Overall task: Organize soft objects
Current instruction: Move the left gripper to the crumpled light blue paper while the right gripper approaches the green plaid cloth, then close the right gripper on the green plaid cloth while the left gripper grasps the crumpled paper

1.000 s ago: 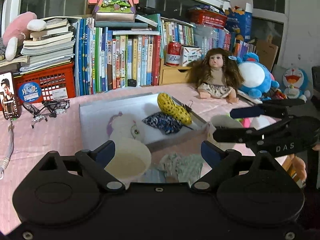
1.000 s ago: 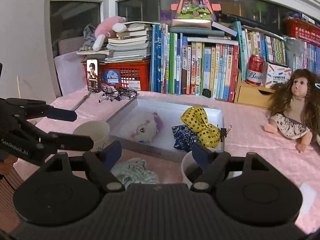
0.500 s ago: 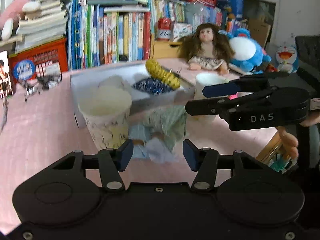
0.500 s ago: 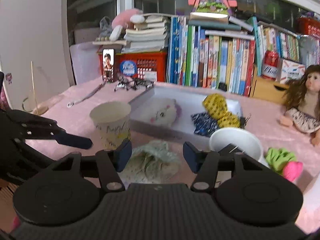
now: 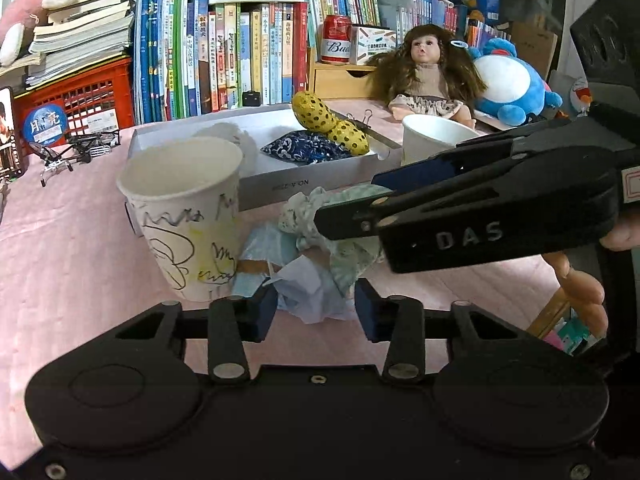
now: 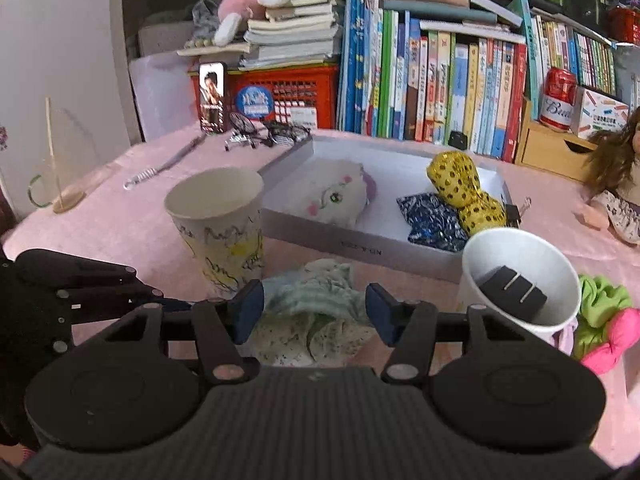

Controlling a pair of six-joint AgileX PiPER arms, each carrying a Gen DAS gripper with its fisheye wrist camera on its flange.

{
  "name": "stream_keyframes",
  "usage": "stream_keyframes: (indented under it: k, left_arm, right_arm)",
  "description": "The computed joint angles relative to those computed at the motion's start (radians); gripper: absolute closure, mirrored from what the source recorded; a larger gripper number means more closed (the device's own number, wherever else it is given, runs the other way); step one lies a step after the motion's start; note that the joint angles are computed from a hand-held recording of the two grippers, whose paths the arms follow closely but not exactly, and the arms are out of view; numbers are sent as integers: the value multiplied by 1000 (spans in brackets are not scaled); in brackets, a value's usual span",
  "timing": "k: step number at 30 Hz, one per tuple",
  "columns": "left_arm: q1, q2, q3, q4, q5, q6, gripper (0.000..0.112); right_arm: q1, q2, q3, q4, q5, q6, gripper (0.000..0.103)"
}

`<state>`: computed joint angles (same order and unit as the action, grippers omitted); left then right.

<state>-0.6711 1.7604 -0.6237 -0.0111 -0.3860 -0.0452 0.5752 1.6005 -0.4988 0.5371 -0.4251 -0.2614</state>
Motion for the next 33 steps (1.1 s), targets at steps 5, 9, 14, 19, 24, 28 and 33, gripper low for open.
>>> stream_keyframes:
  k: [5,9,14,19,24,28,33]
  left_arm:
    - [-12,18,-11,-30,-6,30,89]
    - [-19,9,-8,-57,-3,69,90]
    - [-16,3,-10,-52,13,62,90]
    - [-17,2,-11,-62,16,70,90]
    - [-23,15,-23,-74,14,70,89]
    - [-30,23,-36,-74,15,68,88]
    - [-36,39,-52,-65,15,62,87]
  right_arm:
    - [-18,-3,-3,30,54,0,64]
    - [-34,-33,27,27,67,19,69]
    - [-41,-76,52,108,102,-52,74]
    - [-33,-94,66,245,128,-173,75]
    - [-37,-112,93,343,135,-255,75]
    - [-43,-133,118,428,130,-324,76]
    - [-51,-149,148,516,111,-383,75]
